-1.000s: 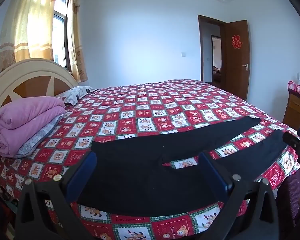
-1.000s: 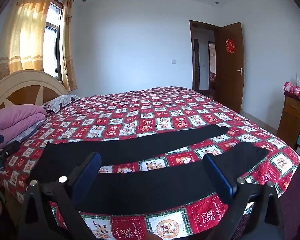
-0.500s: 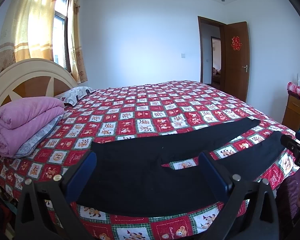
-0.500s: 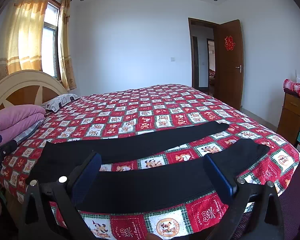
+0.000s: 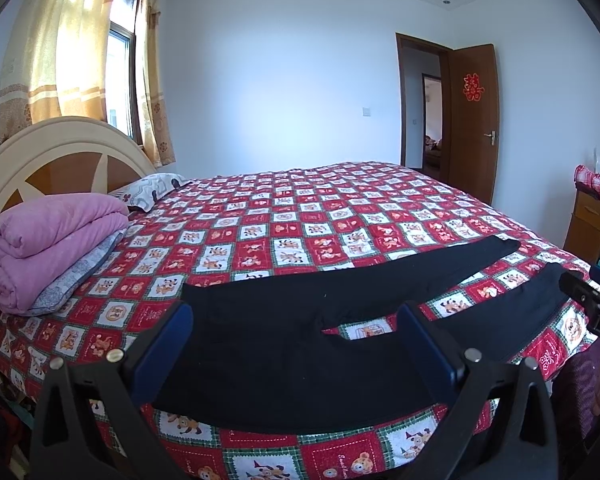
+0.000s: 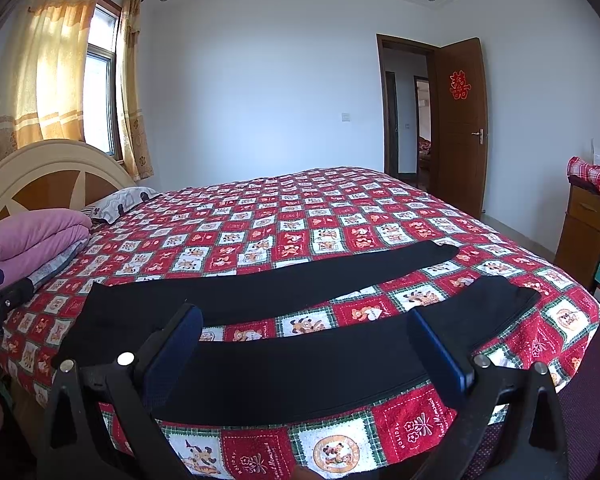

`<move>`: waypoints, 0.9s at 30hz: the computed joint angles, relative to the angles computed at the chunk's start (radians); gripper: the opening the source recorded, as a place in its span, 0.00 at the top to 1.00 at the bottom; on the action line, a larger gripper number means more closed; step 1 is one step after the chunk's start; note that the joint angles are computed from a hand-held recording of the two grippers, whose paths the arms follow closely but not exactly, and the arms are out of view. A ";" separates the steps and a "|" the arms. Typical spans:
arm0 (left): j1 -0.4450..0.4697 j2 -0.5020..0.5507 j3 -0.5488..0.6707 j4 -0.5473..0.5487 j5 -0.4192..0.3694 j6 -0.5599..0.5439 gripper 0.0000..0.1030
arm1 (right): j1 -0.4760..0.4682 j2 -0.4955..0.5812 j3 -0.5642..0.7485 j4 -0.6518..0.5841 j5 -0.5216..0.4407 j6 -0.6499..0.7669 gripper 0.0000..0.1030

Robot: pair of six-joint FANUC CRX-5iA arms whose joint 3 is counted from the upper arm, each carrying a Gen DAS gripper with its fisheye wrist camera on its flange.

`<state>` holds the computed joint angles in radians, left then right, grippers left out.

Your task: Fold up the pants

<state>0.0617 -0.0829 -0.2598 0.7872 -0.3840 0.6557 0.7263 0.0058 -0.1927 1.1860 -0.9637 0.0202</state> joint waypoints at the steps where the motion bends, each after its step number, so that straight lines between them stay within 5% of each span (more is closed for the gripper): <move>1: 0.000 0.000 -0.001 0.000 0.001 -0.001 0.00 | 0.000 0.000 0.000 -0.001 0.001 0.000 0.01; 27: 0.000 -0.003 -0.006 0.000 0.001 0.000 0.00 | 0.000 0.007 0.004 -0.012 0.005 0.009 0.01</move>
